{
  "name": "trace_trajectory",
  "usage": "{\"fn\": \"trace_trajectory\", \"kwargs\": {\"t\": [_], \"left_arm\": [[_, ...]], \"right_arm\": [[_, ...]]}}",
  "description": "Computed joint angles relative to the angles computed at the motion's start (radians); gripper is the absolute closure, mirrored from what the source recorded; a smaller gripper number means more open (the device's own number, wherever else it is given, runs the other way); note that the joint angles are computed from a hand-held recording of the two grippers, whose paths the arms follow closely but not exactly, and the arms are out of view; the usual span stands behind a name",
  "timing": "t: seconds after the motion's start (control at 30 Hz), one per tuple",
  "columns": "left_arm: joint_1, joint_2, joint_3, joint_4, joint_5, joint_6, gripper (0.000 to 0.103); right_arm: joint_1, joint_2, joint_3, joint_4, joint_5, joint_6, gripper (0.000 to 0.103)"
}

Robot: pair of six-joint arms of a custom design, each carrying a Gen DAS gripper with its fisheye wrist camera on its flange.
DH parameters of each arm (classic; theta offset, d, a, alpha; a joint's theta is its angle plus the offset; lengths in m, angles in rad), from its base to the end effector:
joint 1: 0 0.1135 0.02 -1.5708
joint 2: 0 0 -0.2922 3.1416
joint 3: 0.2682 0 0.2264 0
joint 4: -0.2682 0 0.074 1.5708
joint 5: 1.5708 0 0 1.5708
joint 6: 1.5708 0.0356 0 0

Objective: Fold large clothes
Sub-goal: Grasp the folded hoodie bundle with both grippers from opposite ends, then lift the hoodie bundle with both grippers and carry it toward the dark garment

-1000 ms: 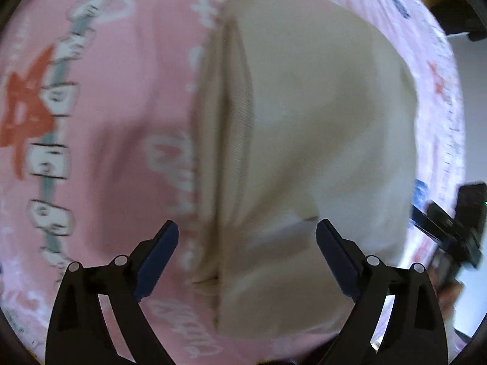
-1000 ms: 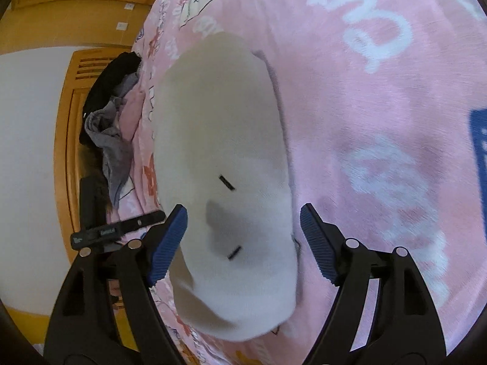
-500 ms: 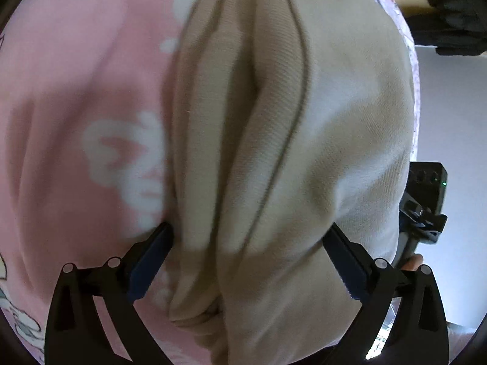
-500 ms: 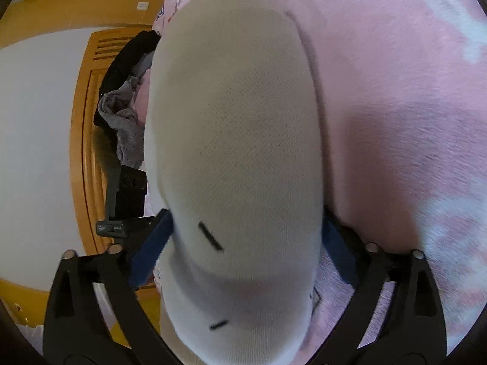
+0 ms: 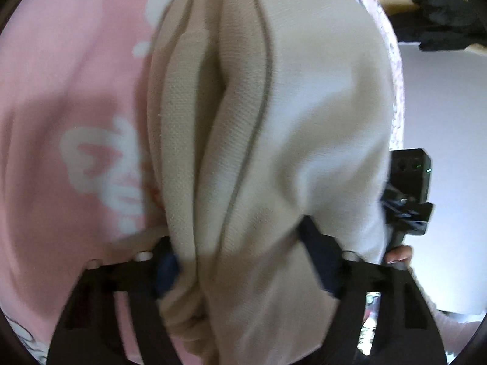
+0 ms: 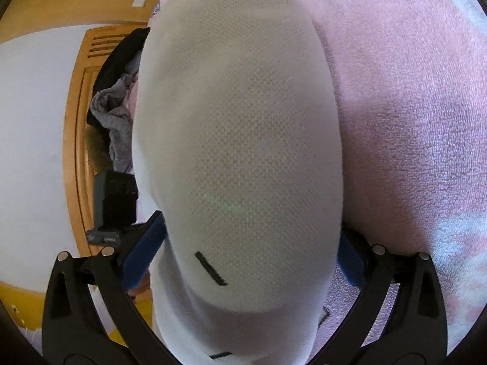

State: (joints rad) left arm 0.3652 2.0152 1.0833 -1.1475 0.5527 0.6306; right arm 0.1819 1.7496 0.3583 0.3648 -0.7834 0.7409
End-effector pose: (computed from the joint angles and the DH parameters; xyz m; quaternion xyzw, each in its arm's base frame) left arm 0.2618 0.0801 0.1467 -0.0552 -0.9320 0.3476 0.0865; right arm 0.2132 0.0647 0.1121 0.1470 0.8840 0.4399 0.0588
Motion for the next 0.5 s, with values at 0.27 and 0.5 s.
{"fn": "trace_trajectory", "kwargs": {"t": [0.27, 0.5], "left_arm": [[0.058, -0.148, -0.172, 0.031, 0.049, 0.010, 0.067], [-0.052, -0.349, -0.207, 0.054, -0.046, -0.115, 0.076]], "right_arm": [[0.036, -0.066, 0.001, 0.003, 0.013, 0.129, 0.020], [0.011, -0.154, 0.021, -0.111, -0.059, 0.125, 0.039]]}}
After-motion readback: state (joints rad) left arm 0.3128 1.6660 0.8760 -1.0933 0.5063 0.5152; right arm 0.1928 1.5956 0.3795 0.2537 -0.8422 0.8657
